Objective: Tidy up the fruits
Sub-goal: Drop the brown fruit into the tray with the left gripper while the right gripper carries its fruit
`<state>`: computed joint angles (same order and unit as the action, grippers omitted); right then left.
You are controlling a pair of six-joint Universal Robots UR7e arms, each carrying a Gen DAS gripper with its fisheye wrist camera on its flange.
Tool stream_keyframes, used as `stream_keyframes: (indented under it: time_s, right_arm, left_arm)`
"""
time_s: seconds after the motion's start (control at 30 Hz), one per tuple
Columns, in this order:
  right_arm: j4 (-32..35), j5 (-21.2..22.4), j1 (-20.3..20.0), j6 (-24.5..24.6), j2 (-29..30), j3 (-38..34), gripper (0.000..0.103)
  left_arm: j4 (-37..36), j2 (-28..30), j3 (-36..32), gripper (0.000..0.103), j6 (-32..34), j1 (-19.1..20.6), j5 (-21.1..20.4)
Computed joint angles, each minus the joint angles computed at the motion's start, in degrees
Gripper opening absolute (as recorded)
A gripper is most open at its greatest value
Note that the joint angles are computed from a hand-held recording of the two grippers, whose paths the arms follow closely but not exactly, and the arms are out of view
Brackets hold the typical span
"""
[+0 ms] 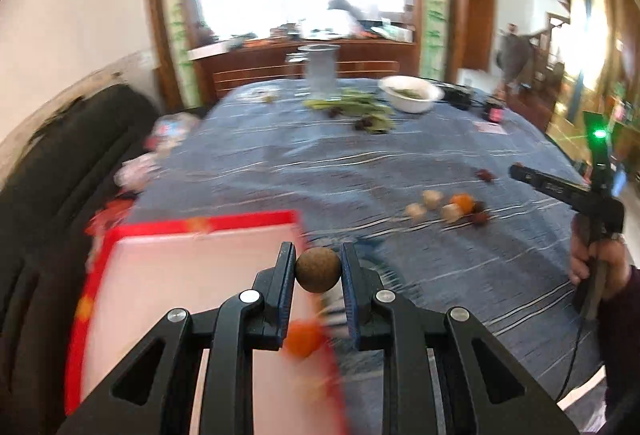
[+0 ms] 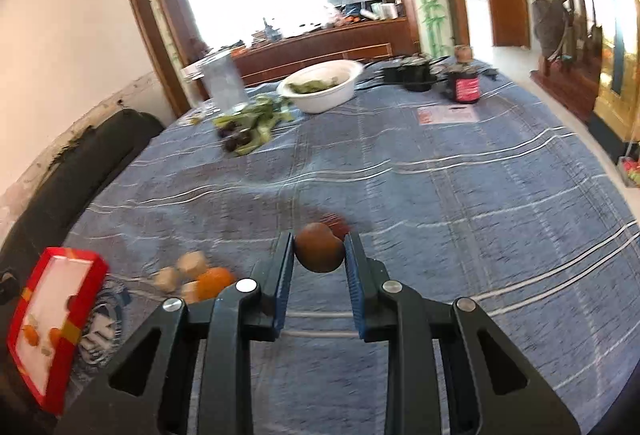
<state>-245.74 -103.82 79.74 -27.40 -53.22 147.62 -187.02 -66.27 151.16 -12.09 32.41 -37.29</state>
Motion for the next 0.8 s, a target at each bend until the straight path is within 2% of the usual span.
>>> stream_keyframes:
  time_s: [0.07,0.23,0.37,0.53,0.63,0.8]
  right_arm:
    - [0.12,-2.04,4.40,-0.51,2.25,-0.50,0.027]
    - [6.93,-1.24,15.68,0.22,7.18,-3.17,0.028]
    - [12.70,0.49,21.58,1.90,11.58,-6.69,0.028]
    - [18.30,2.78,26.60,3.27,16.30,-9.88,0.028]
    - [20.09,1.65,29.24,2.35,19.60,-11.80,0.028]
    - [23.65,-0.11,29.81,1.87,23.09,-14.04,0.028]
  left_arm:
    - [2.62,-2.88,1.35,0.021,-2.15,0.49,1.95]
    - [5.99,-8.18,3.43,0.021,-5.14,4.01,6.15]
    - [5.51,-9.94,4.71,0.021,-6.16,6.08,8.30]
    - [3.19,-10.51,6.65,0.021,-4.67,7.49,9.75]
    - [0.95,-9.34,6.73,0.021,-2.97,9.05,8.92]
    - [-2.76,-7.91,6.81,0.021,0.40,10.70,7.92]
